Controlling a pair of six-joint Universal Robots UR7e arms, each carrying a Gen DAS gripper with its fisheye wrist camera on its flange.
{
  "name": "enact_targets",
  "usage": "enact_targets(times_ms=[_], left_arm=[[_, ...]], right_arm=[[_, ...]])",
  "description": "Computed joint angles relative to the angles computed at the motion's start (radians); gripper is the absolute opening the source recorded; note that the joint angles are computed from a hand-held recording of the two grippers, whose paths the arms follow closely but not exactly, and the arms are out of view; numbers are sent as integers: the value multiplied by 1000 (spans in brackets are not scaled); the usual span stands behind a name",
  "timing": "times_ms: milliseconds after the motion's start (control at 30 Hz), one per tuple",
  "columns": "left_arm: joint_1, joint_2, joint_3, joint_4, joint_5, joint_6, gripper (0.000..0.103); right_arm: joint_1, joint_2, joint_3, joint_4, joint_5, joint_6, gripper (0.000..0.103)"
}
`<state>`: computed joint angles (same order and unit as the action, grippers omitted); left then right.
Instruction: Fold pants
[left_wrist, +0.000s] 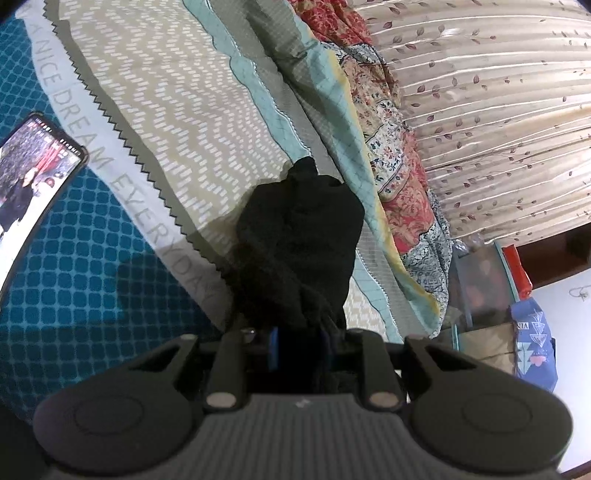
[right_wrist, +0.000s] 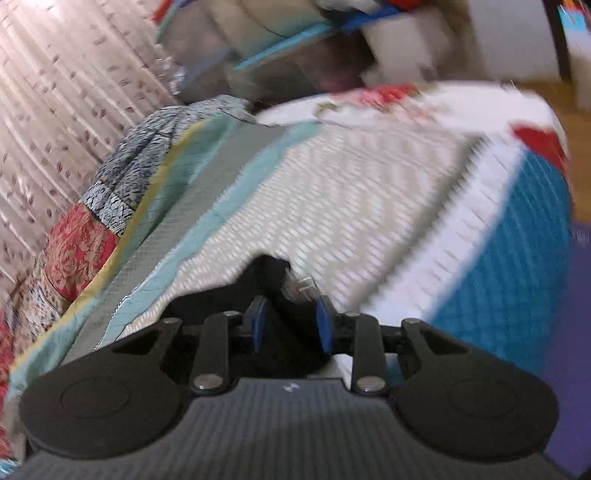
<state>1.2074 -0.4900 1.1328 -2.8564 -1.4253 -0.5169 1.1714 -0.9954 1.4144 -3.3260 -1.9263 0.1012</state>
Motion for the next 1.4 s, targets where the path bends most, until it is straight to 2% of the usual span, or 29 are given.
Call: enact_targets(times_ms=[67, 167, 233, 333, 400, 433, 467, 500, 567, 633, 767, 833, 867, 1000, 1100, 1133, 1167, 1233, 1300, 1367, 1400], left_arm=[[-4, -1, -1, -6, 4, 3, 20], [-7, -10, 7, -4, 13, 3, 20], [-9, -18, 18, -4, 20, -3, 20], [-9, -25, 35, -14, 22, -13, 20], [-9, -24, 32, -5, 29, -18, 20], [-10, -22, 26, 1, 33, -18, 20], [-12, -19, 19, 6, 39, -17, 20], [-16, -17, 12, 4, 51, -6, 20], [-25, -17, 6, -10, 80, 21, 20], [-32, -20, 5, -23, 97, 31, 20], [-39, -27, 12, 32, 115, 32, 20], [-39, -32, 28, 72, 108, 24, 20], [-39, -33, 38, 89, 111, 17, 20], [-38, -49, 76, 176, 158, -2, 20], [-38, -68, 111, 229, 184, -31, 24], [-37, -79, 126, 236, 183, -39, 26], [-36, -95, 148, 230, 176, -43, 30], [-35, -127, 195, 174, 156, -23, 32], [-41, -167, 257, 70, 174, 13, 38], [-43, -194, 288, -16, 204, 41, 40], [-42, -195, 281, -32, 215, 54, 40]], right_arm=[[-4, -11, 40, 12, 34, 6, 33], [22, 11, 37, 40, 8, -32, 33], [17, 29, 7, 49, 15, 6, 36], [-12, 34, -4, 43, 102, 144, 64], [-4, 83, -79, 62, 84, 170, 64], [1, 107, -122, 87, 64, 168, 56], [9, 129, -164, 109, 29, 158, 15], [18, 143, -209, 150, -2, 138, 8], [38, 157, -280, 166, -50, 81, 7], [66, 193, -391, 115, -114, -43, 7], [81, 185, -514, 98, -140, -137, 7], [75, 159, -496, 61, -156, -188, 7], [65, 126, -446, 42, -148, -194, 7], [10, 33, -253, 43, -170, -112, 8], [-24, -17, -127, 75, -207, -2, 21], [-30, -25, -98, 80, -235, 42, 39], [-36, -41, -57, 70, -256, 91, 57], [-39, -66, 5, 14, -287, 162, 59], [-31, -84, 50, -41, -339, 192, 58], [4, -61, 45, -154, -438, 137, 58], [20, -51, 41, -225, -445, 79, 58]])
